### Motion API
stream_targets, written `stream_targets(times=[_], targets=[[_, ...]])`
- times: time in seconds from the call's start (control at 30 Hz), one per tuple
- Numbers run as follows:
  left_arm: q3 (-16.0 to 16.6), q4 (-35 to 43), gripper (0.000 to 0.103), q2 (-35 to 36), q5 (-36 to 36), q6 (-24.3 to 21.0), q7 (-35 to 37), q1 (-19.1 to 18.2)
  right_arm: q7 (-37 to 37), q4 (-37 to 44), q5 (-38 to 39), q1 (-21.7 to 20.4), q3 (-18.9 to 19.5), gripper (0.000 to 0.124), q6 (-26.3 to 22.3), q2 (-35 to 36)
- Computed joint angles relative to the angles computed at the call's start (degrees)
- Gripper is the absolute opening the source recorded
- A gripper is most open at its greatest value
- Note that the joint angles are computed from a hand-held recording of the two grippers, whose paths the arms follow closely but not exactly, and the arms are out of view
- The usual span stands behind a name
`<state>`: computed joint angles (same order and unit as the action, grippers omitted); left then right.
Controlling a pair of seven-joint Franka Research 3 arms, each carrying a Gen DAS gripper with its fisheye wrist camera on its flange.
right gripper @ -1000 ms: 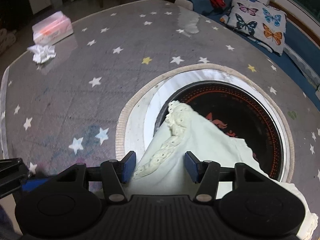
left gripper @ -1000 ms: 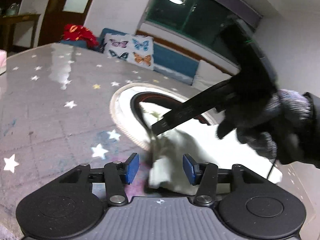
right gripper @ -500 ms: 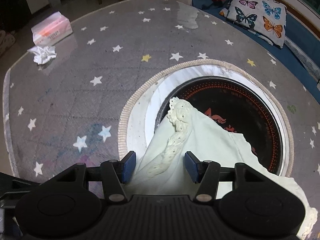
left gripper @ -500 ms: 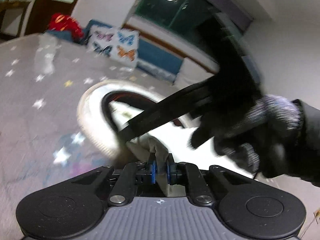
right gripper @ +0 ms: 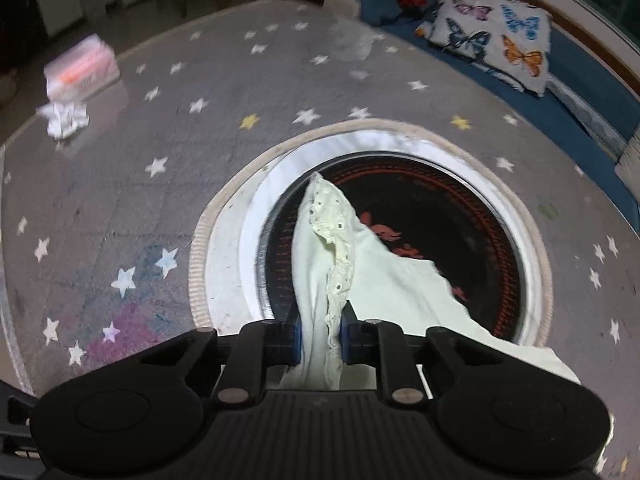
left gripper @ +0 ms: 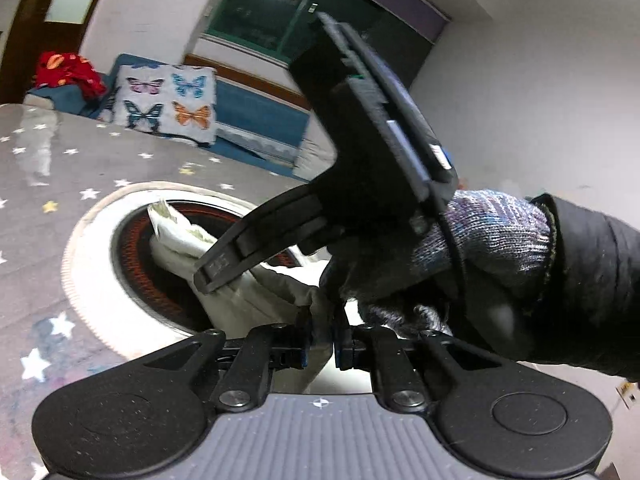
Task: Fold clothes
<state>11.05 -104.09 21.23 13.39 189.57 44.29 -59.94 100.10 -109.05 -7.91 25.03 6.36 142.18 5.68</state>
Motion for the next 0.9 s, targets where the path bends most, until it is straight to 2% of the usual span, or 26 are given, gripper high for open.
stream_targets(times=[0.13,0.2,0.27,0.37,0.53,0.7,0.8,0.9], targets=[[-8.88,2.91,0.02,1.37,2.71,-0.59,2.44,6.93,-0.45,-7.72,5.68,-2.28,-0.72,0.014,6.43,-6.12],[-13.52,4.29,0.028,2.22,4.03,-0.67,3.54,10.5,-1.14,-12.61,9.68,-3.71,-1.12,0.014,10.03,-9.85],[-17.95,5.74,0.041,3.24,5.26,-0.87,4.79,13.8,-2.3,-17.67,14.1,-5.05,-1.71,0.014,13.36,-13.75],[-21.18,8.49,0.047,5.01,6.76,-2.13,6.56,15.74,-4.32,-24.97,20.25,-6.69,-2.94,0.014,18.0,-19.47],[-24.61,14.23,0.051,8.5,8.26,-6.72,8.72,17.0,-7.12,-34.58,28.53,-8.51,-5.66,0.014,23.39,-27.62],[-25.14,20.43,0.055,12.32,9.24,-12.17,9.82,16.09,-10.11,-39.79,33.1,-9.63,-8.1,0.014,25.12,-31.35],[-25.43,23.52,0.055,14.23,9.62,-15.27,10.53,15.69,-13.6,-41.41,36.83,-8.17,-10.76,0.014,25.89,-32.32],[-25.55,26.52,0.055,16.14,9.88,-18.05,11.72,15.49,-19.38,-42.22,41.79,-4.72,-14.18,0.014,28.31,-33.08]])
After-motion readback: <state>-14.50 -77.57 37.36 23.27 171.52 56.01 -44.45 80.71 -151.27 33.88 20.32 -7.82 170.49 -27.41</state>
